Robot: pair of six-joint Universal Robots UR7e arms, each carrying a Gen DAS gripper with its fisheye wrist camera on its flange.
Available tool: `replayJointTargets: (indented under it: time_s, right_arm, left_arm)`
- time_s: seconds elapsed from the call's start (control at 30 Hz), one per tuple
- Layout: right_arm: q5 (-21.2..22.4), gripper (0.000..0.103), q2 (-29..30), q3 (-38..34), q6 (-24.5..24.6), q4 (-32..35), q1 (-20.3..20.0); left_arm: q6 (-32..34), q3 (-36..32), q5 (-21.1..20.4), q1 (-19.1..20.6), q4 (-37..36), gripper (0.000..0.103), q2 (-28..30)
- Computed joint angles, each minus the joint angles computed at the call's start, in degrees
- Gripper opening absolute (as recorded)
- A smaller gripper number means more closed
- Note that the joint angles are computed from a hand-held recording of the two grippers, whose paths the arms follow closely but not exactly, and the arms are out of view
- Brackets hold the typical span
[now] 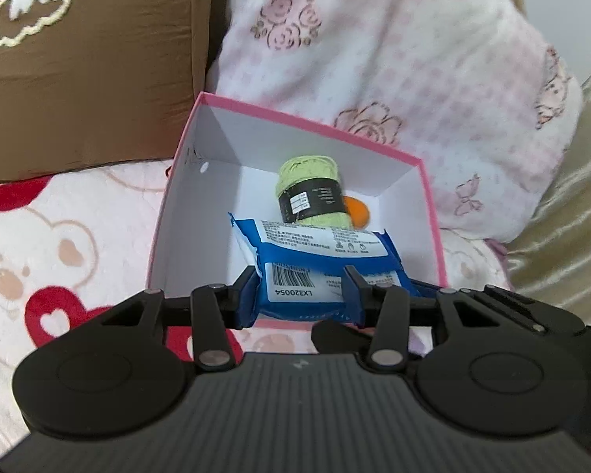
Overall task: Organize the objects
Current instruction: 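Lower the blue packet with the left gripper into the pink box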
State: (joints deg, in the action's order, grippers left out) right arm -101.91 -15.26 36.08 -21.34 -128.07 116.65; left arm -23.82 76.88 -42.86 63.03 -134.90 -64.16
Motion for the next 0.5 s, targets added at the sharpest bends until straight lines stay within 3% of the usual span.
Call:
replayJointTargets:
  time_s: [0.27, 0.5]
  right_arm:
    - [0.7, 0.066, 12.1, -21.4, 5.3, 13.6, -2.8]
    - [-1.4, 0.064, 16.5, -27.9, 6.1, 17.7, -3.8]
  left_arm:
    - [1.0, -4.9, 2.6, 2.4, 4.8, 0.04, 4.9]
    - [0.6, -6.6, 2.2, 4.1, 6.0, 0.04, 7.4]
